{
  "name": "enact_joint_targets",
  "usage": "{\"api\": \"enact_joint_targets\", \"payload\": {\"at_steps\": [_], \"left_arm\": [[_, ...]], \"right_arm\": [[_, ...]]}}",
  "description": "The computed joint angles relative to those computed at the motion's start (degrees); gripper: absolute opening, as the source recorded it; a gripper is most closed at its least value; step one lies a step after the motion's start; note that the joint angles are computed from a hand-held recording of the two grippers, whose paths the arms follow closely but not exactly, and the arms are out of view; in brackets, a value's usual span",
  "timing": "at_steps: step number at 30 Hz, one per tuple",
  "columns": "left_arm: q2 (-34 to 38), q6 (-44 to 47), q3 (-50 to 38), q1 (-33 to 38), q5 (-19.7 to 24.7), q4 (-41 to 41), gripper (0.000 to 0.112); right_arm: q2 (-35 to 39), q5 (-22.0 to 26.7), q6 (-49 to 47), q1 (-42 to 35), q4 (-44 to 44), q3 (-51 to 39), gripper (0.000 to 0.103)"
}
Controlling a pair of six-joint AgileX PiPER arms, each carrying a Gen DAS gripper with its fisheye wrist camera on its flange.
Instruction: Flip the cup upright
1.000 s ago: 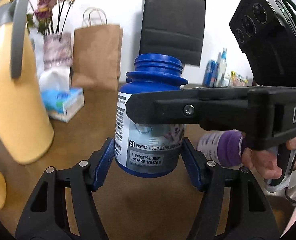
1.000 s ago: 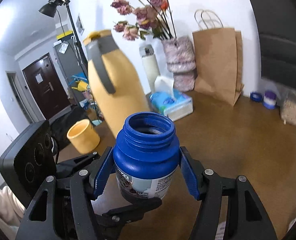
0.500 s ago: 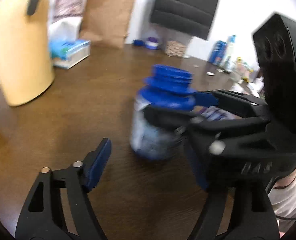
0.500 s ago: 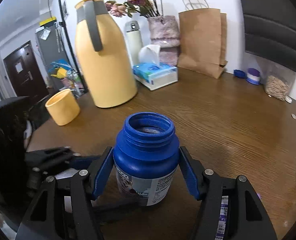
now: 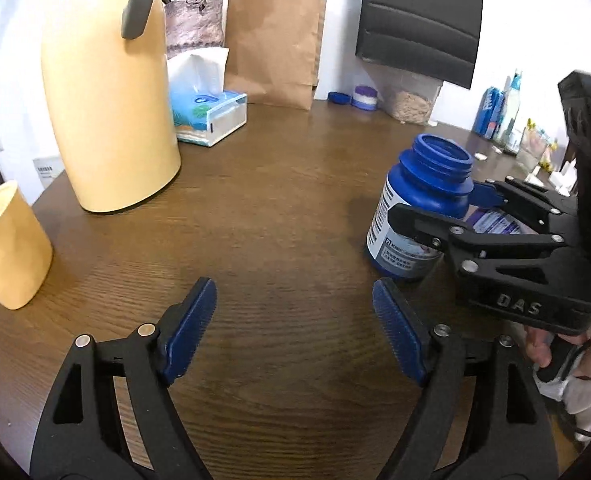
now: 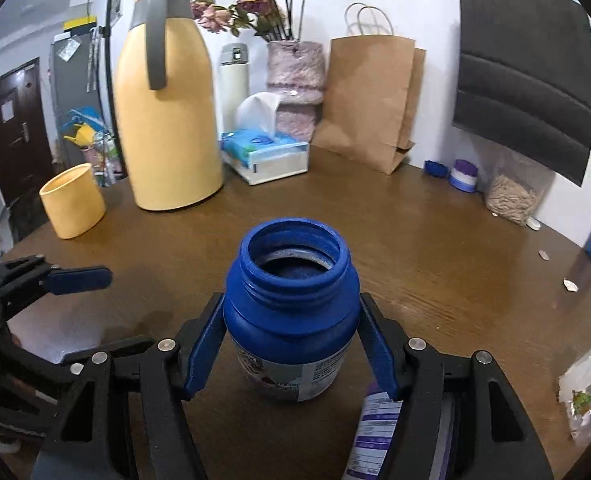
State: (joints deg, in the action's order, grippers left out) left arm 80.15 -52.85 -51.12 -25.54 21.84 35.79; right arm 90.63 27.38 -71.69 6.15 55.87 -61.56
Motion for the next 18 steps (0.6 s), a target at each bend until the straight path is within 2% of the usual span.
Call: {"api": "enact_joint_targets", "payload": {"at_steps": [4, 7, 8, 10, 12, 14, 18], "left_arm": [[-2.06, -9.99, 1.68, -0.54, -0.22, 8.96, 0.078], [-2.72, -11.21, 1.80, -2.00, 1.42, 11.05, 0.078], [-2.94, -12.70, 1.70, -3.15, 3.38, 12.39, 0.078], [-4.67, -12.30, 2.41, -4.44, 4.64, 11.75, 0.078], [-7.29, -12.85, 3.83, -5.64, 5.10, 12.03, 0.084], [-10.65, -14.48, 5.16, -8.31, 8.17, 14.09, 0.087], [-15.70, -16.48, 6.19, -13.45, 14.20, 16.06, 0.089]], "right_arm": [[-0.32, -0.35, 0.42, -0.18, -0.68, 0.17, 0.069], [-0.16, 1.91, 6.83, -0.83, -3.85, -1.37, 0.071], [-0.96, 2.37, 8.47, -1.17, -4.27, -1.11, 0.080], [-3.59, 2.83, 9.20, -1.90, -3.80, 0.19, 0.090], [-7.69, 3.28, 7.70, -3.05, -2.80, 2.46, 0.090], [-11.80, 5.28, 7.57, -5.24, -3.20, 4.26, 0.090], [-18.75, 13.16, 5.92, -14.11, -2.28, 6.50, 0.090]]}}
